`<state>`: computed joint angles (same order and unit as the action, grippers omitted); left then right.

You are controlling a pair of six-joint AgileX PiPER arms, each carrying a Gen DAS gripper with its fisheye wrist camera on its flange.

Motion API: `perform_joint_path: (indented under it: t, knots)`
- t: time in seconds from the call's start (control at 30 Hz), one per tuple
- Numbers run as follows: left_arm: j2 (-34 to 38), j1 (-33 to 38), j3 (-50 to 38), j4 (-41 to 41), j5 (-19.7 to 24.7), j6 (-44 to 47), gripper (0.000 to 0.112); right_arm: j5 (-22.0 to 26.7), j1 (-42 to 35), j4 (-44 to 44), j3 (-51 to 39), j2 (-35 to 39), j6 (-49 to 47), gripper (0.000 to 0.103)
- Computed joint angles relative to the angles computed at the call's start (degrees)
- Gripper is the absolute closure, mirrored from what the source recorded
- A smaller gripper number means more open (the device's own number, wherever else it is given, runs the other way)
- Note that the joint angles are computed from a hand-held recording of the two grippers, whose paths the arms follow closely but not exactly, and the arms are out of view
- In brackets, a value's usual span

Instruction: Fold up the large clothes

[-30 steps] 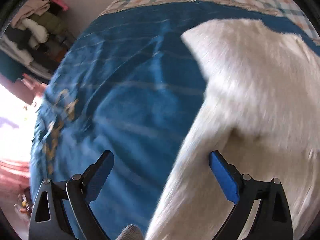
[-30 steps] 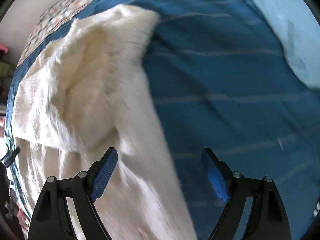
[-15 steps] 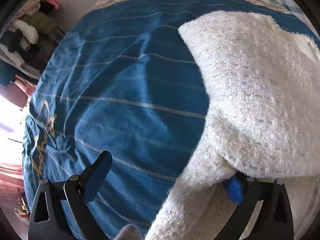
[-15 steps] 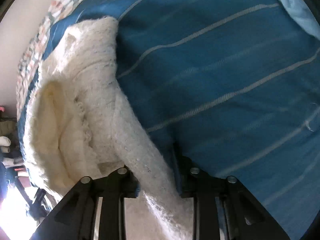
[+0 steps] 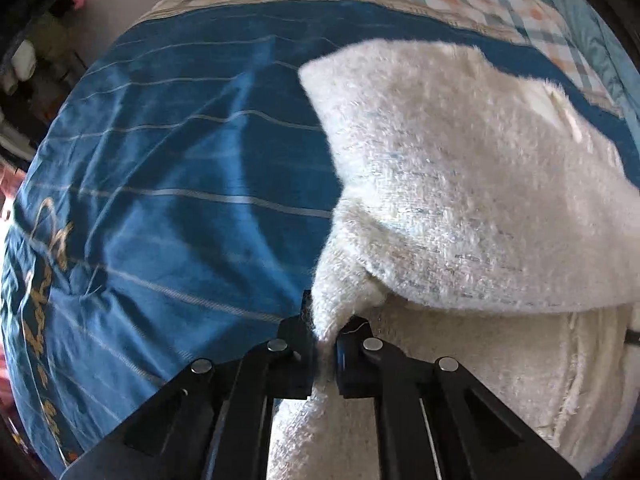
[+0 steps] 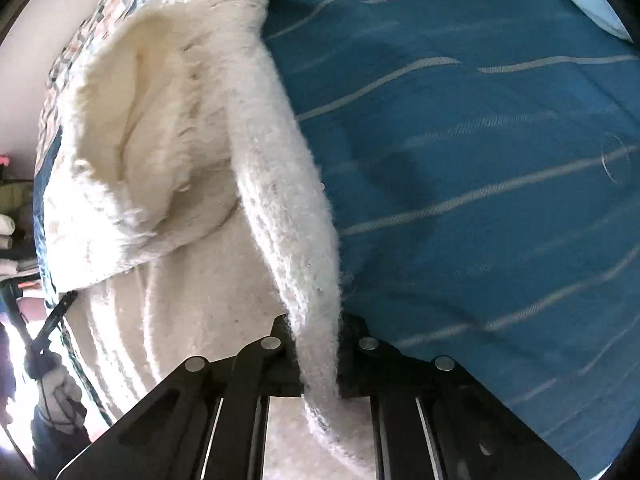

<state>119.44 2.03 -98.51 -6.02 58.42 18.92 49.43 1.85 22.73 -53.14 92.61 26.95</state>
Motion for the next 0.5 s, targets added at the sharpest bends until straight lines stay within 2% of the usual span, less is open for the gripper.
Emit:
perform_joint_path:
  t: [0.07,0.2,0.27,0.33,0.37,0.4,0.5]
  knots:
    - [-1.3,0.6,0.0,-0.6,0.9,0.4,0.108,-0.3,1.9,1.9,2.6,-3.9,3.0,0.095]
    - [-4.7,2.5,1.3,-1.6,2.9,2.4,0.108,2.2,4.0,1.8,3.6,-9.8,9.0,0.096]
    - [-6.4,4.5,2.2,-2.0,4.4,3.9,0.108,4.4,0.4,2.3,5.3,-12.4,6.6,0.096]
    - [-8.8,5.0,4.9,-2.1,5.7,3.5,0.108,6.4,-6.2,5.0,8.5,-13.9,-0.5,0.096]
    - [-9.7,5.8,6.1,-1.8,6.2,4.4,0.108,8.2,-8.6,7.1,9.7,-14.3,-3.0,0.096]
    - [-11.3,6.7,8.1,-1.8,6.7,4.9,0.108,7.7,-11.0,8.3,9.8,-12.3,-5.7,0.096]
    - [-14.0,9.0,12.0,-0.8,7.7,7.5,0.108,9.7,-10.7,8.4,12.2,-13.3,-5.0,0.096]
